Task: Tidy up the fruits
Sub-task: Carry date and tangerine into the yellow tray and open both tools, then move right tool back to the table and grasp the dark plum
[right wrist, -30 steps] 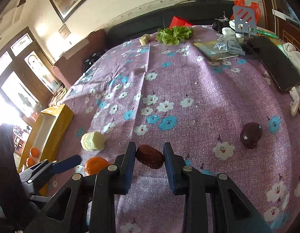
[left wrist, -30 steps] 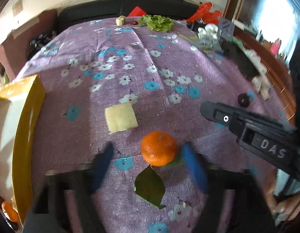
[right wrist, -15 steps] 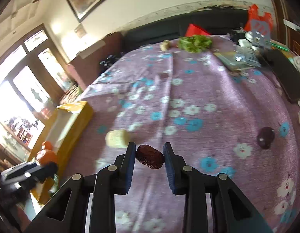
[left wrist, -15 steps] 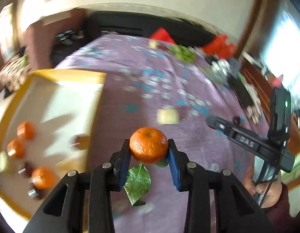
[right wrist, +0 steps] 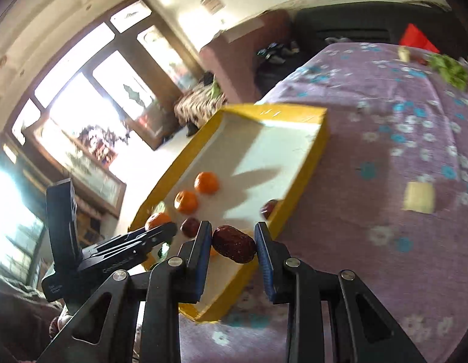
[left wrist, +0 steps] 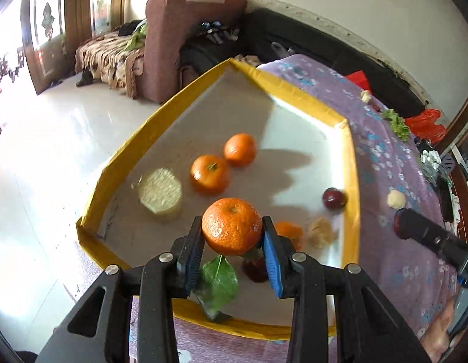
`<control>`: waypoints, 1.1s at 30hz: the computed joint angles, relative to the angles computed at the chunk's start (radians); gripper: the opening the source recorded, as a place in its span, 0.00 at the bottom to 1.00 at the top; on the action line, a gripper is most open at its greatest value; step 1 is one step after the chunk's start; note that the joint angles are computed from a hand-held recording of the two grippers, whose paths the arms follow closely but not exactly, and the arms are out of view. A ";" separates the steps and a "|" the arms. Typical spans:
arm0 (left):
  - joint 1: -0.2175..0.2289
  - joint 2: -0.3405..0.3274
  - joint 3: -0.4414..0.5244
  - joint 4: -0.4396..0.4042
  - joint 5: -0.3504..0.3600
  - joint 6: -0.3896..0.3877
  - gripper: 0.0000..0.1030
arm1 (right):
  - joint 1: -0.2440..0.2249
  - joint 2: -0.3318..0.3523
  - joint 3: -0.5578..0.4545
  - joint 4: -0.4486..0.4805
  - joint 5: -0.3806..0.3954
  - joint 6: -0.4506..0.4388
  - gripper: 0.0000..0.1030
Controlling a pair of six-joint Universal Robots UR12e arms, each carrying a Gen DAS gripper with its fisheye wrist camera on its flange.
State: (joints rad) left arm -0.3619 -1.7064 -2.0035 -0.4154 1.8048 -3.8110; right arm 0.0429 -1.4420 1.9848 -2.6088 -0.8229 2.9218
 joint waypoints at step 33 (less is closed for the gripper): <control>-0.076 0.057 -0.046 0.209 0.103 -0.015 0.83 | -0.031 -0.054 0.075 -0.223 -0.276 0.104 0.45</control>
State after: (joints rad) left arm -0.4375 -1.6498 -2.0492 -0.2069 1.9081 -3.8259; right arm 0.0118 -1.4957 2.0597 -2.8319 -1.0986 3.0261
